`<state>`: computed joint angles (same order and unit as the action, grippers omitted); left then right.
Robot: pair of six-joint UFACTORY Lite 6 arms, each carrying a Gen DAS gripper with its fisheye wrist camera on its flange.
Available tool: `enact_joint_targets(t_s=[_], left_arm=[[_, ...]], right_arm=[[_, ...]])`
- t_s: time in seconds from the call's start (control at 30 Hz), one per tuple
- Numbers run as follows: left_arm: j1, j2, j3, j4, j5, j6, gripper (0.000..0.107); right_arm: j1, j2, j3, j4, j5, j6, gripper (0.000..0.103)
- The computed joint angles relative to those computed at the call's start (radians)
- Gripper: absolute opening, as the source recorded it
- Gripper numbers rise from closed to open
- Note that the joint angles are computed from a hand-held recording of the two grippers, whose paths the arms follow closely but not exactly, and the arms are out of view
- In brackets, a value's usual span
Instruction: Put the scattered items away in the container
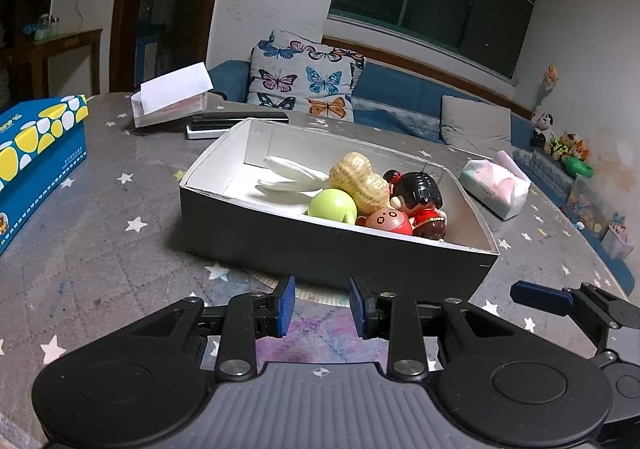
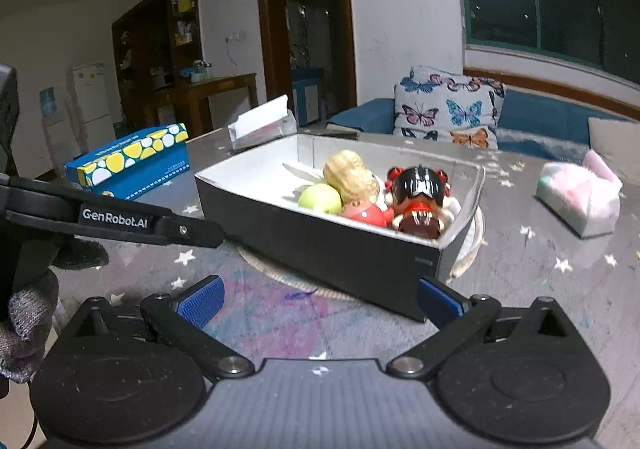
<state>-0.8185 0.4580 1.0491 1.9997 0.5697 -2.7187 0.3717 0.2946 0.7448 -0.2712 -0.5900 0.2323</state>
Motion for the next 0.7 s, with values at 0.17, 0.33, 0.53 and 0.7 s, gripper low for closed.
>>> enact_joint_targets(t_s=[0.17,0.33,0.53,0.7], left_arm=[[-0.021,0.028,0.018,-0.036,0.025,0.051,0.032],[-0.024,0.05,0.037,-0.041,0.007,0.074,0.032],[-0.033,0.08,0.059,-0.098,0.03,0.138,0.032],[-0.03,0.109,0.086,-0.158,0.051,0.198,0.032]], right_arm=[[0.0,0.031,0.003,0.017,-0.005,0.028,0.103],[0.012,0.053,0.015,0.034,-0.003,0.034,0.103],[0.036,0.081,0.037,0.053,0.007,0.033,0.103],[0.046,0.111,0.062,0.076,0.016,0.028,0.103]])
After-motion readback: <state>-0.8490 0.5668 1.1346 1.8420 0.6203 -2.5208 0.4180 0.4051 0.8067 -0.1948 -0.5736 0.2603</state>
